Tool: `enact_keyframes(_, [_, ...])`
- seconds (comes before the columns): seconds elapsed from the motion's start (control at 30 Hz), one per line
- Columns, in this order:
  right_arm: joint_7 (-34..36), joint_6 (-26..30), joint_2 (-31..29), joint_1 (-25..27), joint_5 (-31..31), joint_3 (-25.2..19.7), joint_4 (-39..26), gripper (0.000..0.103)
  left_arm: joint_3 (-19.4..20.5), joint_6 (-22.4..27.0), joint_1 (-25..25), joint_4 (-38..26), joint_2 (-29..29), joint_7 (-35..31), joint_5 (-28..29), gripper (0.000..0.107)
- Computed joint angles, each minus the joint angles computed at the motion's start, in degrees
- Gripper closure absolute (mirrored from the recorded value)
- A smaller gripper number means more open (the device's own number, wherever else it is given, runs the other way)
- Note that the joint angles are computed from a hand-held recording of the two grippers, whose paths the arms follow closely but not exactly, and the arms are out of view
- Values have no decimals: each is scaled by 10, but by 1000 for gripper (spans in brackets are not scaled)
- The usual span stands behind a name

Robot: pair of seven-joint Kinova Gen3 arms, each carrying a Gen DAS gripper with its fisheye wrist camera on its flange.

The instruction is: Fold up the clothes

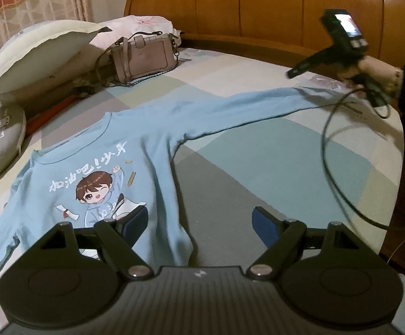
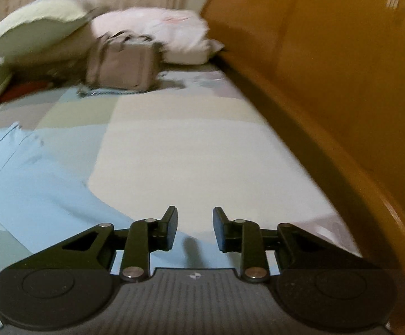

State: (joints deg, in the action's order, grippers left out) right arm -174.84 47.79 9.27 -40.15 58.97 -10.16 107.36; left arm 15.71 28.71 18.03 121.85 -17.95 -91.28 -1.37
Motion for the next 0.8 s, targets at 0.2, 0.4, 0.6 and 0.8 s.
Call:
enact_keyframes(0.2, [91, -80, 15, 20, -47, 10, -7, 70, -18, -12, 8, 7, 1, -17, 10, 25])
enact_keyframes(0.4, [56, -43, 24, -30, 28, 9, 23, 66, -25, -28, 11, 15, 9, -33, 20, 25])
enact_keyframes(0.6, [97, -29, 38, -32, 10, 12, -3, 100, -33, -32, 13, 21, 11, -49, 31, 25])
enact_keyframes(0.8, [22, 54, 90, -57, 36, 36, -58, 99, -29, -34, 4, 20, 8, -40, 27, 25])
